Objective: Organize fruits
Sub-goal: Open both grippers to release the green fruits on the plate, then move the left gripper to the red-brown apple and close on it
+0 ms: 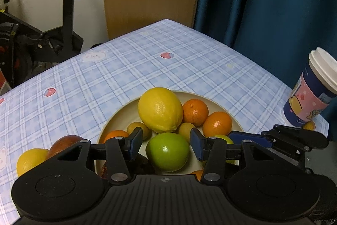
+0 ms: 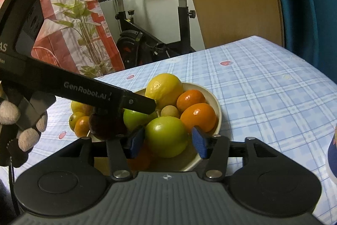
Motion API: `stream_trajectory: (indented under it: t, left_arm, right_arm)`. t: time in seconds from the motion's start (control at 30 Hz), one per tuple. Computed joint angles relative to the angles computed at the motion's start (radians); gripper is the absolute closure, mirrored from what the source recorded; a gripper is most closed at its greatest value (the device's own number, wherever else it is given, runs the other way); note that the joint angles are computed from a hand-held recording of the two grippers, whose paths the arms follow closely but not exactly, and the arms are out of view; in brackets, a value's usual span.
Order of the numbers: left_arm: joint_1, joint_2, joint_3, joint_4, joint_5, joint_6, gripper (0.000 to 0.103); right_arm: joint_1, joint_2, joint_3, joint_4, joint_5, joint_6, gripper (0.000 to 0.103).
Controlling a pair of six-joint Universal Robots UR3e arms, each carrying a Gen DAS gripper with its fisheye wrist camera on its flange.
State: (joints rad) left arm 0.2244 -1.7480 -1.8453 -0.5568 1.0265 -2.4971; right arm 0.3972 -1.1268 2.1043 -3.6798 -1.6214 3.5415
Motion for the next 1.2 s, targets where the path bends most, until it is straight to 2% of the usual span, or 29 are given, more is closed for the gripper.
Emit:
stream_trajectory:
  t: [0.07, 0.17, 0.23, 0.47, 0.6, 0.77, 1.03, 1.2]
  left_arm:
    - [0.006, 0.02, -0.019, 0.018, 0.0, -0.019, 0.049]
    - [0.044, 0.087, -0.113, 0.101, -0.035, -0.049, 0.042]
    - [0.083, 0.135, -0.179, 0.148, -0.066, -0.078, 0.042]
    - [0.285, 0.282, -0.331, 0.181, -0.17, -0.161, 0.042]
    - [0.407, 0.348, -0.372, 0.158, -0.203, -0.178, 0.042]
    - [0.501, 0.382, -0.392, 0.136, -0.198, -0.171, 0.042]
    - [0.544, 0.385, -0.384, 0.102, -0.193, -0.184, 0.042]
    - [0.581, 0.41, -0.363, 0.024, -0.219, -0.153, 0.042]
  right_arm:
    - [0.008, 0.01, 0.002, -0.022, -0.018, -0.003, 0.047]
    - [0.03, 0.036, 0.007, -0.086, -0.059, -0.015, 0.047]
    - [0.044, 0.047, 0.008, -0.117, -0.085, -0.027, 0.046]
    - [0.071, 0.074, -0.015, -0.15, -0.113, -0.087, 0.044]
    - [0.073, 0.083, -0.023, -0.15, -0.122, -0.088, 0.044]
    - [0.066, 0.089, -0.026, -0.152, -0.118, -0.092, 0.044]
    - [0.066, 0.093, -0.027, -0.153, -0.127, -0.092, 0.041]
    - [0.068, 0.094, -0.032, -0.145, -0.132, -0.098, 0.041]
